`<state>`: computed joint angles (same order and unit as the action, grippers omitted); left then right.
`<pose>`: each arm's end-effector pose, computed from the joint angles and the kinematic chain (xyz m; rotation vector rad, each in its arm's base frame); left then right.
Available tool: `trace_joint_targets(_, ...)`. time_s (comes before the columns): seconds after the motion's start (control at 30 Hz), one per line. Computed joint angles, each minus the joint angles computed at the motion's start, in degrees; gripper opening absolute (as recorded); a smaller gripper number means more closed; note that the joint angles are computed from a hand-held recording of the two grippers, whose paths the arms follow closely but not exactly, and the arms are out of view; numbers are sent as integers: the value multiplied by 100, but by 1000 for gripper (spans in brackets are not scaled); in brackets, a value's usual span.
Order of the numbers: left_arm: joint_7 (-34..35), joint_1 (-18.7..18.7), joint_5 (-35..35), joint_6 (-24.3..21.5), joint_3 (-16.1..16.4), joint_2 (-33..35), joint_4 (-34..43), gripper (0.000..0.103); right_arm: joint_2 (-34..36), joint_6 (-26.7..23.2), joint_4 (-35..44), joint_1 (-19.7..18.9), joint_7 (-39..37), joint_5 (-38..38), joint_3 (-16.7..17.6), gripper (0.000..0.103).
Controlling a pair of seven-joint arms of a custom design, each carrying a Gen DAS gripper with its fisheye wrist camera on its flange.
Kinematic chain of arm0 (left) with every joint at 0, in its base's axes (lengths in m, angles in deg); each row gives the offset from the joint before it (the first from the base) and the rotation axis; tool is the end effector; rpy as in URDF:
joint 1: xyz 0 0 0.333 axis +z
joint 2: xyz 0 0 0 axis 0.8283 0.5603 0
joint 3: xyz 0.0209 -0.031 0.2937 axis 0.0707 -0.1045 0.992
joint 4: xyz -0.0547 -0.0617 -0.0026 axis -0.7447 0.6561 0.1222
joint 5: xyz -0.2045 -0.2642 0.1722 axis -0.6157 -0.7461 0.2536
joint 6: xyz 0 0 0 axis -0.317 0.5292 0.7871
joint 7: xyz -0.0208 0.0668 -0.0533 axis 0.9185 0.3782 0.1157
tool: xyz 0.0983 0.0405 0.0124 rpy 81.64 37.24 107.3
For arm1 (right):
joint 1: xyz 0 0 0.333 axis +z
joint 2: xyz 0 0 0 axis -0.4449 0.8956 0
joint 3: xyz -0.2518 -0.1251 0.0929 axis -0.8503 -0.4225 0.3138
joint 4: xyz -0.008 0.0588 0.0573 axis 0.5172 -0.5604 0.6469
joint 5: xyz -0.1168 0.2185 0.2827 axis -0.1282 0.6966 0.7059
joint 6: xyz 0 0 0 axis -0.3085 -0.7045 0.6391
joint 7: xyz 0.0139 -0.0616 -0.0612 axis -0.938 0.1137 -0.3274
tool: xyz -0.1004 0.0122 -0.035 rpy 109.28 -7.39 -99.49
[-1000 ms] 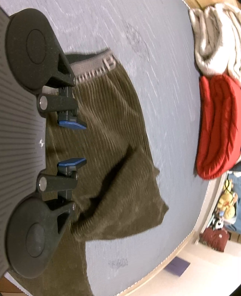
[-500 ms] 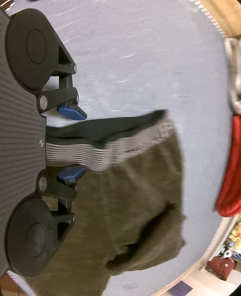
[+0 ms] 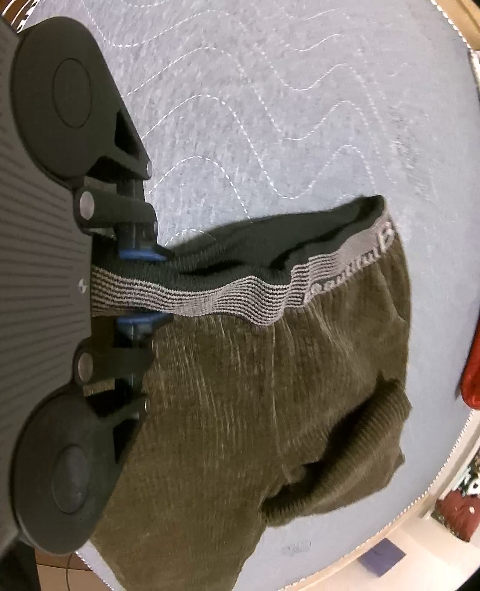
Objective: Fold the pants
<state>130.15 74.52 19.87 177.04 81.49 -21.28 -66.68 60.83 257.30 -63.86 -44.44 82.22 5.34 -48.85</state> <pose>0.4242 0.1957 0.4116 -2.1161 1.9825 -0.6145 0.4155 -0.1332 0.3426 -1.4134 2.4495 -0.7372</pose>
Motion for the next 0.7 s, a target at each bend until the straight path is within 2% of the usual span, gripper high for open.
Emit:
trace_joint_targets(0.03,25,-11,-27,4,3,-72,-27,27,-32,-24,-20,15,-29,42,-11,54)
trace_joint_targets(0.07,58,-13,-70,-27,29,-169,-52,26,-17,-29,-8,-10,-35,-3,-5,28)
trace_joint_targets(0.17,166,-36,-433,-229,193,-402,-7,24,-70,79,-48,122,-427,482,-179,19)
trace_joint_targets(0.23,42,42,-254,-294,134,-479,-10,24,-107,78,0,-49,-233,385,-64,19)
trace_joint_targets(0.33,-570,186,748,-127,-280,-252,-133,26,-156,-354,97,-111,118,404,67,19)
trace_joint_targets(0.43,-1102,170,1351,171,-468,-241,-251,35,-62,-730,181,-52,293,97,189,24)
trace_joint_targets(0.47,-1202,153,1500,334,-503,-368,-340,39,-58,-840,212,-57,487,-190,257,26)
trace_joint_targets(0.53,-1457,189,1945,1112,-701,-826,-777,47,-120,-987,277,-58,913,-820,327,29)
trace_joint_targets(0.57,-1536,203,2126,1470,-785,-1000,-962,50,-197,-979,280,-109,1379,-1284,384,34)
trace_joint_targets(0.6,-1456,76,2116,1679,-753,-1182,-1103,51,-264,-905,280,-133,1751,-1647,387,36)
trace_joint_targets(0.7,-757,-760,1327,1459,-178,-1405,-1117,51,-381,-560,268,-128,2437,-2422,311,43)
